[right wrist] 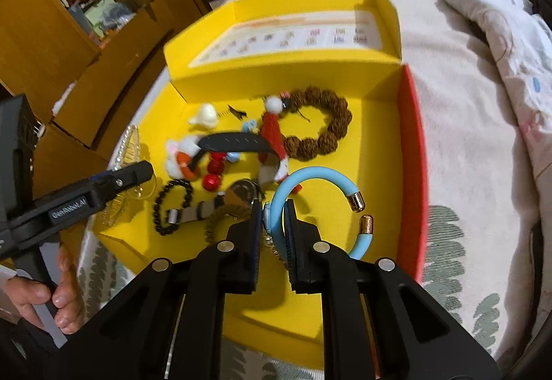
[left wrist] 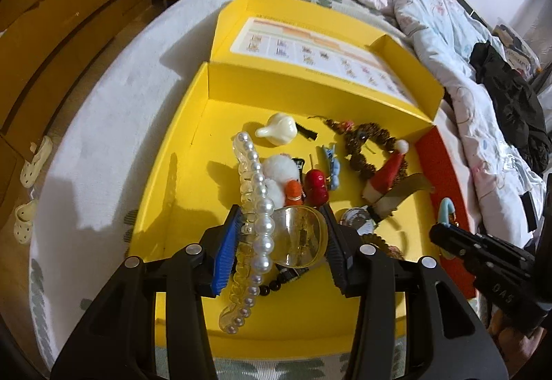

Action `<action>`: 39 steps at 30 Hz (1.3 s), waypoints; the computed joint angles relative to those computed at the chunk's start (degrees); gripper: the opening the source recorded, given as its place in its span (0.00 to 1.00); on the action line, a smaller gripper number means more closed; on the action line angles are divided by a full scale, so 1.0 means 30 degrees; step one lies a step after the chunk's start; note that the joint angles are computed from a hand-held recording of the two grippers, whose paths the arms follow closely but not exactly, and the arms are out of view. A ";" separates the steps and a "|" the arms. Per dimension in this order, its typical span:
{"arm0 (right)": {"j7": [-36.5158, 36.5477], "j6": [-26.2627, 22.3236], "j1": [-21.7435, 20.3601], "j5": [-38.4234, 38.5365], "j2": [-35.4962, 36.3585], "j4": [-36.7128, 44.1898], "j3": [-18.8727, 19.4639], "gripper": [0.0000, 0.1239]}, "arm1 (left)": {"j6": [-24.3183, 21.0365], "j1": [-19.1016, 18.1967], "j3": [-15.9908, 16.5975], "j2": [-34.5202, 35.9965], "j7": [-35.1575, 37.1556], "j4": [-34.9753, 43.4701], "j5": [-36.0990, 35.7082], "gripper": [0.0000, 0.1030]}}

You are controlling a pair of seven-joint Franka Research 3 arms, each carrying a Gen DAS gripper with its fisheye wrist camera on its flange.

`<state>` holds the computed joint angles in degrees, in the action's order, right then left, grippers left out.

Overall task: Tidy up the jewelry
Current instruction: 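Lift both held items out of the box and carry them onto the bedspread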

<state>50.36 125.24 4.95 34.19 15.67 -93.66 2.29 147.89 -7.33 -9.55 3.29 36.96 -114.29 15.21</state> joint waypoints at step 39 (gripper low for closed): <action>-0.2171 0.1307 0.1304 -0.2536 -0.7314 -1.0754 -0.0859 0.11 | -0.2149 -0.2111 -0.1205 -0.3012 -0.3372 -0.4656 -0.0746 0.45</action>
